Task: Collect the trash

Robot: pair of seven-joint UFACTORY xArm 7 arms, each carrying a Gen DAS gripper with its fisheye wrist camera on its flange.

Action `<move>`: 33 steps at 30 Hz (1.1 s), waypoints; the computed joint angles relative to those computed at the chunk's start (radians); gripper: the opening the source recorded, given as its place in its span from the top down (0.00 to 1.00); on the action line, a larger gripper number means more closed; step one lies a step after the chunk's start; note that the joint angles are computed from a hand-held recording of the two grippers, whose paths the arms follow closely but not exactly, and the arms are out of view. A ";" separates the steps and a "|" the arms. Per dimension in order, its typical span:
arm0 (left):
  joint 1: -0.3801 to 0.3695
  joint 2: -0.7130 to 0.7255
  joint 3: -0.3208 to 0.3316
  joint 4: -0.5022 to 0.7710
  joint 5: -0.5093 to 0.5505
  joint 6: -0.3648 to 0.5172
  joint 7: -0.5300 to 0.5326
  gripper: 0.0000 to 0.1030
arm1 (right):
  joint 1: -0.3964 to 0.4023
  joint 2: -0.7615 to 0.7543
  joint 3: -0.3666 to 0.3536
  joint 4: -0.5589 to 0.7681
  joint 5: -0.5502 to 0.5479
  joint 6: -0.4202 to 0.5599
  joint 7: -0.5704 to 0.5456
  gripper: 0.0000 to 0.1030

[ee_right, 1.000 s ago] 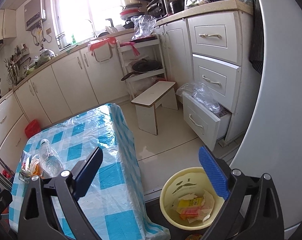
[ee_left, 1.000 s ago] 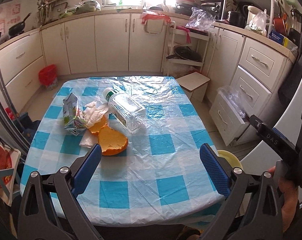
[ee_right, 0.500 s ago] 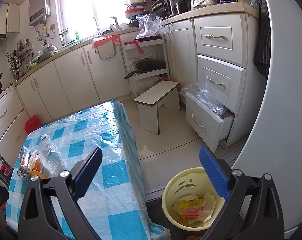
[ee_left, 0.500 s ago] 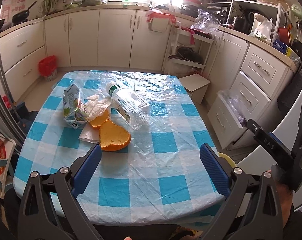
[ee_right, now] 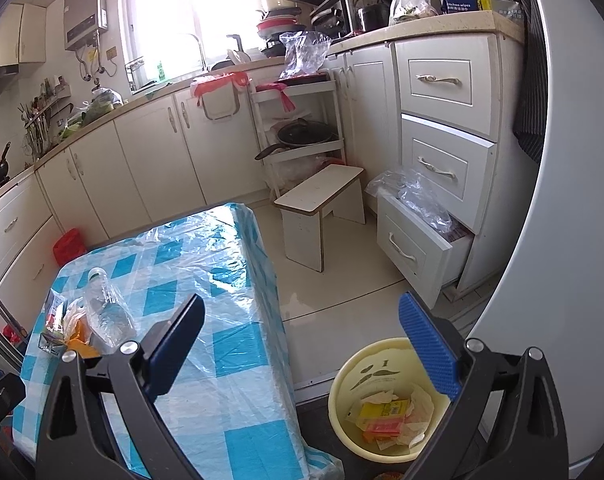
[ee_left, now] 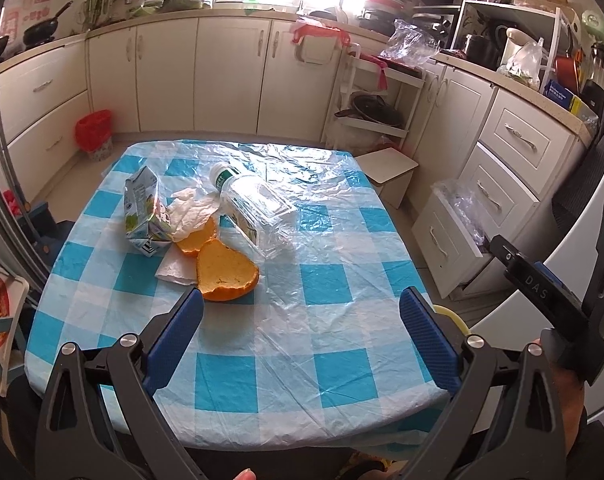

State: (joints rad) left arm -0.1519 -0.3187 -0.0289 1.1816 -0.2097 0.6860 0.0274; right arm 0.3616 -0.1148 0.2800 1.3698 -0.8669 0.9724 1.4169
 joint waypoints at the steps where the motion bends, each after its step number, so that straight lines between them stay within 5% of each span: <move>1: 0.001 0.000 -0.001 0.000 0.002 0.000 -0.001 0.08 | 0.001 0.000 0.001 0.001 -0.001 0.002 0.001 0.09; 33: 0.016 -0.011 0.010 -0.014 0.012 0.006 -0.003 0.08 | 0.018 0.005 0.006 0.025 -0.019 0.014 -0.007 0.09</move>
